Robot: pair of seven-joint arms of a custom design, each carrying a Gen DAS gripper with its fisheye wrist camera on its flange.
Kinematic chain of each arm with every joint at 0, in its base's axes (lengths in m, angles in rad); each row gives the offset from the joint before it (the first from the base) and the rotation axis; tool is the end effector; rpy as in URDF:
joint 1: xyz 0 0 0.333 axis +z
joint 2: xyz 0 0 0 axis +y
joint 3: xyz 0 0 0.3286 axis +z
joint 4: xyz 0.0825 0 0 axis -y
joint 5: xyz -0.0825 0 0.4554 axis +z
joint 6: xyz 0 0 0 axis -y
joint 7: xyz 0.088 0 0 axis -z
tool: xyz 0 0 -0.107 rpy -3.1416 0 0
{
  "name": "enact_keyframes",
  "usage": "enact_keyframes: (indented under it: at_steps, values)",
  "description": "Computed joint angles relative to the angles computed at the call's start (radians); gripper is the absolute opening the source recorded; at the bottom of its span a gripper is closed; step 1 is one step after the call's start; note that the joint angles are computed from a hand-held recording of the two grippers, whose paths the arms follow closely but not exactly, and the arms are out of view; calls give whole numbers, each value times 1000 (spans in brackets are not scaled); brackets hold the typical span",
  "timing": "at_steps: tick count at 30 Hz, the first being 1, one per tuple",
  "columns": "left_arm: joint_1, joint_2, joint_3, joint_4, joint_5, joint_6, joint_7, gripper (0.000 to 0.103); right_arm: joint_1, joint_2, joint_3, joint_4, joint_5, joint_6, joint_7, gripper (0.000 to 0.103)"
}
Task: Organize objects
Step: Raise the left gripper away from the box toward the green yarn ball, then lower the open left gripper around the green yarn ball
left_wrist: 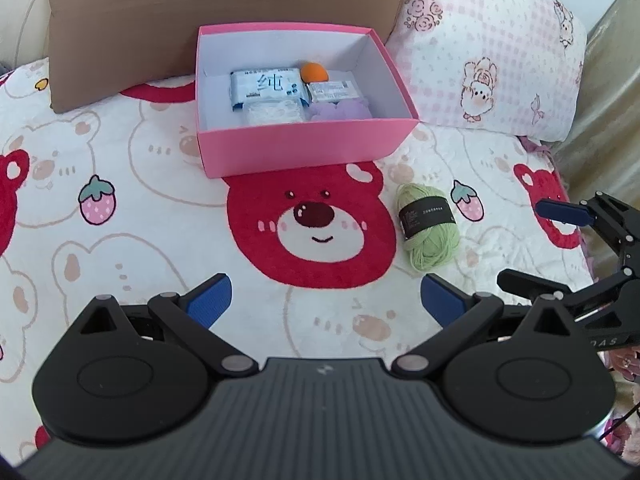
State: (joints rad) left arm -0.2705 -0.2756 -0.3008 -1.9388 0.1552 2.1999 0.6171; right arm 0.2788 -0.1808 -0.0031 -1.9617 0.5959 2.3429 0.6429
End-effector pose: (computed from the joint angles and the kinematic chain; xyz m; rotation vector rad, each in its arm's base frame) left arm 0.4846 -0.3289 0.6577 -2.2708 1.6510 -0.7432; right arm 0.5911 0.1760 0.6157 -2.2736 0.7871 -0.3179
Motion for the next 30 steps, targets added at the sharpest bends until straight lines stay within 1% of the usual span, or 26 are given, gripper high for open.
enact_keyframes:
  at_steps: [6, 11, 18, 22, 24, 27, 30]
  values:
    - [-8, 6, 1, -4, -17, 20, 16, 102, 0, -13, -5, -36, 12, 18, -21, 94]
    - [-12, 26, 0, -7, -21, 50, 24, 102, 6, -12, -10, -63, 51, 38, -31, 94]
    - [-11, 53, 10, -29, -28, 133, 25, 102, 12, 5, -15, -85, 144, 63, -63, 94]
    - [-11, 71, 11, -42, -29, 185, 30, 102, 0, 45, -9, -72, 168, 74, 2, 94]
    - [-12, 83, 12, -45, -29, 204, 36, 102, -6, 65, -10, -66, 205, 72, 0, 94]
    - [-15, 101, 14, -55, -35, 244, 40, 102, -12, 77, 1, -82, 230, 123, -27, 94]
    - [-13, 118, 16, -64, -34, 271, 25, 102, -10, 83, 17, -107, 204, 204, -54, 94]
